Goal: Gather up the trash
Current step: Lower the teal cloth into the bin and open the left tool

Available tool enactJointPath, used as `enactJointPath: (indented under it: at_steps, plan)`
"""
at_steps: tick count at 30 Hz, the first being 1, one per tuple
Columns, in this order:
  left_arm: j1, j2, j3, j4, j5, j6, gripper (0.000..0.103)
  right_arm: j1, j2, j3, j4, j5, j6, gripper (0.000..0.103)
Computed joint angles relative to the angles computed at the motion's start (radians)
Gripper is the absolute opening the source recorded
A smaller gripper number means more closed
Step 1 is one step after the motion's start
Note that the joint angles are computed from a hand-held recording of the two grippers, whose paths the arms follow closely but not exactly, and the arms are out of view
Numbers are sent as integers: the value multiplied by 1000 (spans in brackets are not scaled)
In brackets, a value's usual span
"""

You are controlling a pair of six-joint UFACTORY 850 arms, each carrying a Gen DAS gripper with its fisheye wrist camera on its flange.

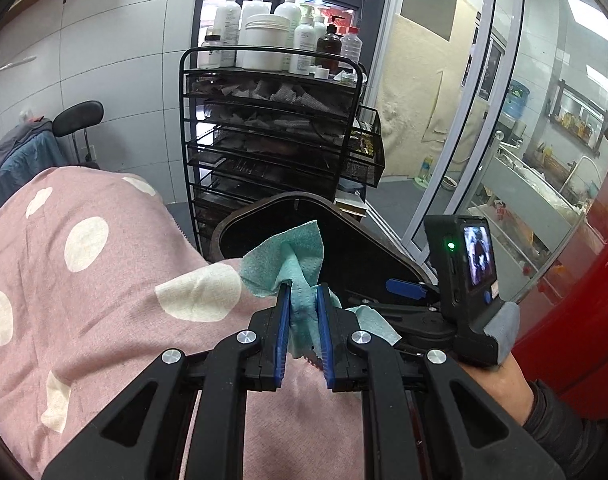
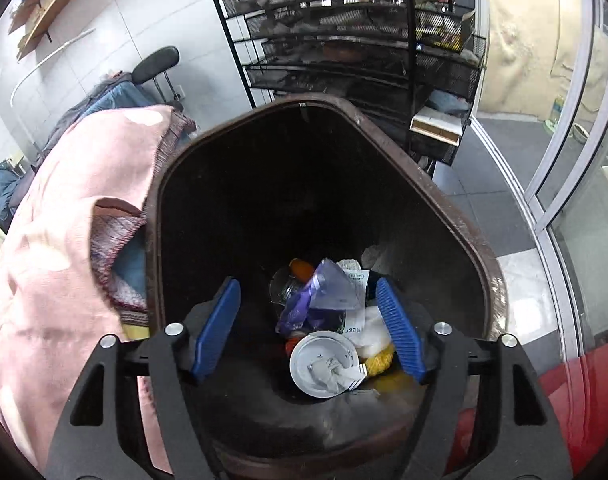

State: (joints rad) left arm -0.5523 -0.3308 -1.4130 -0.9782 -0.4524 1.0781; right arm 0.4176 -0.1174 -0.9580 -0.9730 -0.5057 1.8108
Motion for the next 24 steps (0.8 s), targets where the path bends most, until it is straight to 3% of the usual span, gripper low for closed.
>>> enactJointPath:
  at_steps: [11,24]
  plan:
    - [-33,-90,-105,113,-68,-102,14,82,85,46,-101,-128,132,81]
    - [-72,-202,-231,291,-120,-253,14,131,138,96,-91,-227,170,84]
